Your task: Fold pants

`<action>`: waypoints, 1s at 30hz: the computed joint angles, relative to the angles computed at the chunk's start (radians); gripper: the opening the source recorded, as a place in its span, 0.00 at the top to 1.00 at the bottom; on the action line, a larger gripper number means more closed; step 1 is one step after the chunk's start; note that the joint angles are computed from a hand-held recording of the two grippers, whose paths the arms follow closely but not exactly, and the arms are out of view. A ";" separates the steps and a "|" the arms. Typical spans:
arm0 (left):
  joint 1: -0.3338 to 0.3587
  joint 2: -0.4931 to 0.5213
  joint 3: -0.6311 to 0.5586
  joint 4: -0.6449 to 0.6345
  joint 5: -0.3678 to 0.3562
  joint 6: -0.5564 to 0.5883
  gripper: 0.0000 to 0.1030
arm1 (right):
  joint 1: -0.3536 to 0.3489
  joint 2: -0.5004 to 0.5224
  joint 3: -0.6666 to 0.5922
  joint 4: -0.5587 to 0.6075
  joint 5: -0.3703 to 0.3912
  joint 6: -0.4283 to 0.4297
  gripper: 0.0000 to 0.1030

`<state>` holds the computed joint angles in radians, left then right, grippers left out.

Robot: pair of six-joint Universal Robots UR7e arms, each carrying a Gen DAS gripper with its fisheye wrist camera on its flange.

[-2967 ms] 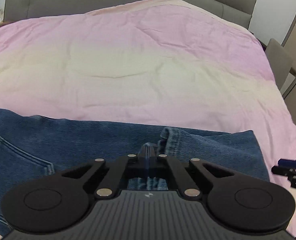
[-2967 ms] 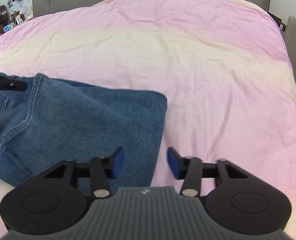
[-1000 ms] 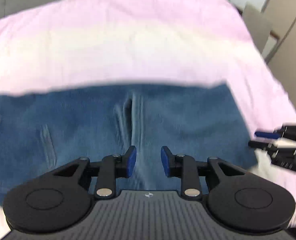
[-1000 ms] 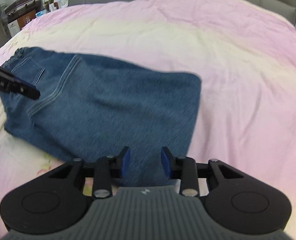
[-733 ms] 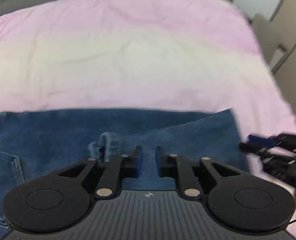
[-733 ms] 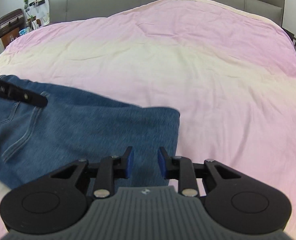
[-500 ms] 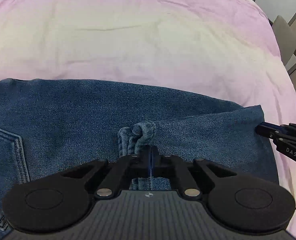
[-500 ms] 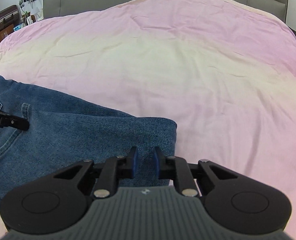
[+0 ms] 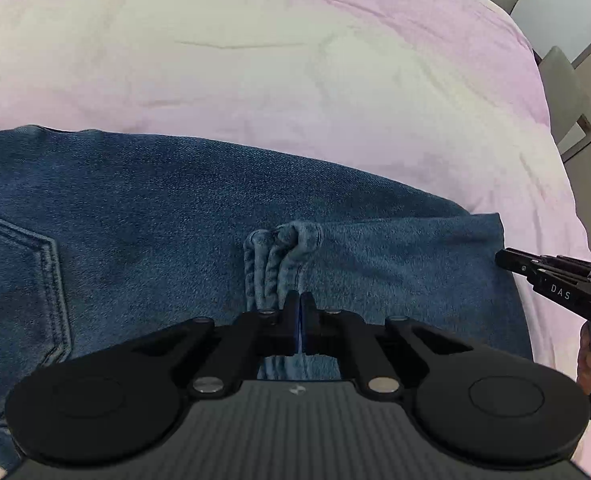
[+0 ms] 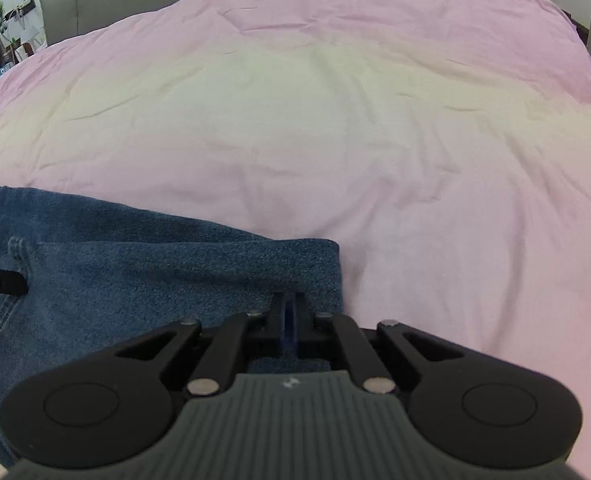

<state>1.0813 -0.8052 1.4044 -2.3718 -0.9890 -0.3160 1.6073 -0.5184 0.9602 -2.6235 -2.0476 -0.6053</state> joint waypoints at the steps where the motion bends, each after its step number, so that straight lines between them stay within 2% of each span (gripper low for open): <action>1: -0.011 -0.025 0.027 0.003 0.023 -0.003 0.72 | 0.004 -0.022 0.031 -0.001 0.006 -0.006 0.94; 2: -0.020 -0.048 0.052 0.003 0.040 0.003 0.65 | 0.008 -0.045 0.065 0.002 0.017 -0.012 0.93; 5: -0.031 -0.134 0.120 0.004 0.075 0.016 0.64 | 0.024 -0.104 0.144 0.035 0.049 -0.044 0.93; 9: -0.035 -0.211 0.169 0.006 0.123 -0.015 0.51 | 0.056 -0.157 0.223 0.077 0.078 -0.099 0.93; 13: -0.025 -0.314 0.250 -0.039 0.184 -0.048 0.41 | 0.087 -0.165 0.256 0.080 0.088 -0.141 0.93; 16: -0.013 -0.352 0.275 -0.053 0.209 -0.086 0.38 | 0.115 -0.137 0.241 0.070 0.063 -0.149 0.93; 19: 0.007 -0.401 0.309 -0.061 0.236 -0.106 0.34 | 0.129 -0.095 0.189 0.119 0.075 -0.107 0.93; 22: 0.039 -0.438 0.332 -0.079 0.232 -0.156 0.27 | 0.151 -0.045 0.144 0.154 0.065 -0.108 0.93; 24: 0.063 -0.463 0.350 -0.107 0.211 -0.192 0.23 | 0.166 -0.012 0.115 0.184 0.045 -0.133 0.93; 30: 0.117 -0.506 0.421 -0.240 0.208 -0.292 0.17 | 0.196 0.073 0.030 0.260 0.000 -0.300 0.93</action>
<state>1.1983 -1.3111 1.8255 -2.6113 -0.7807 -0.6085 1.8032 -0.4456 0.9907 -2.3634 -2.0476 -0.9051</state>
